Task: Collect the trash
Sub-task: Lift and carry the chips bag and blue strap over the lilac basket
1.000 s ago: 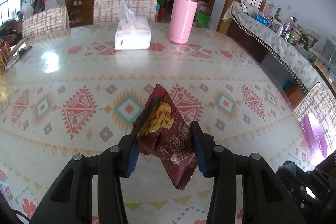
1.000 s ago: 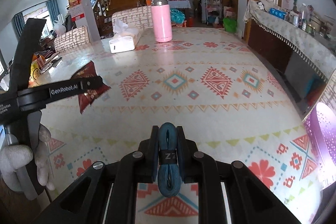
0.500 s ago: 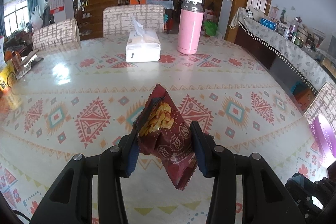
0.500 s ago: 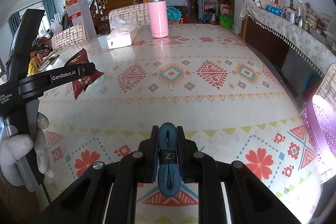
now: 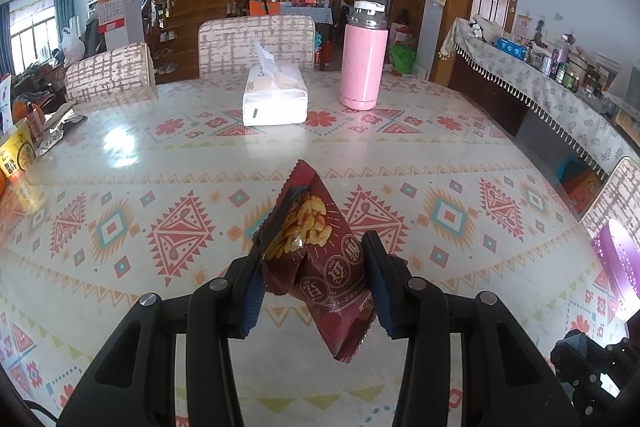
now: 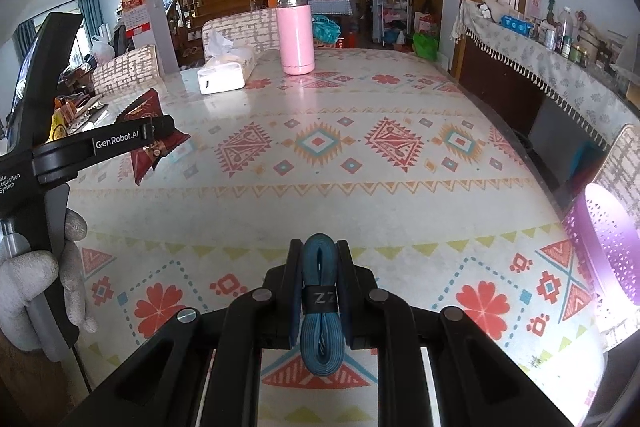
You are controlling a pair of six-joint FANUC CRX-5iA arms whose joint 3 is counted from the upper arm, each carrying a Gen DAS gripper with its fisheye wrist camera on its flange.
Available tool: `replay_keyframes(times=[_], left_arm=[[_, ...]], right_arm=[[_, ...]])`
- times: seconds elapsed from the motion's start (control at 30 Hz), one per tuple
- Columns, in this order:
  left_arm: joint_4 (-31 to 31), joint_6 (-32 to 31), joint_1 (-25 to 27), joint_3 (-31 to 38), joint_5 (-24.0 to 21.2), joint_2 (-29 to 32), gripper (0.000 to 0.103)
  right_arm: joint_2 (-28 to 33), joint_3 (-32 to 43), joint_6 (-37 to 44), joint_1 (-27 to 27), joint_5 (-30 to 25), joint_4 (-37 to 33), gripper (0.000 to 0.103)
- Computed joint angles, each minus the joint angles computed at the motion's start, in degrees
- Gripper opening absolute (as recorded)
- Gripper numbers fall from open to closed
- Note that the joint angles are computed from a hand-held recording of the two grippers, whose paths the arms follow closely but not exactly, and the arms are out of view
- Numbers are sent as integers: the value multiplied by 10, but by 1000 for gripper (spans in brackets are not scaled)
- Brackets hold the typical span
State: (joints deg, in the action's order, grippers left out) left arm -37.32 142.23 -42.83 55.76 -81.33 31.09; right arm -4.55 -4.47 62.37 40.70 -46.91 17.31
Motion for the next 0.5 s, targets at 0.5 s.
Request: replay_keyframes(times=[0.5], left_arm=[[-9,-4,-6,4,-1,2,44]], right_arm=[[-7,-7,-9,-2,-3,6,17]])
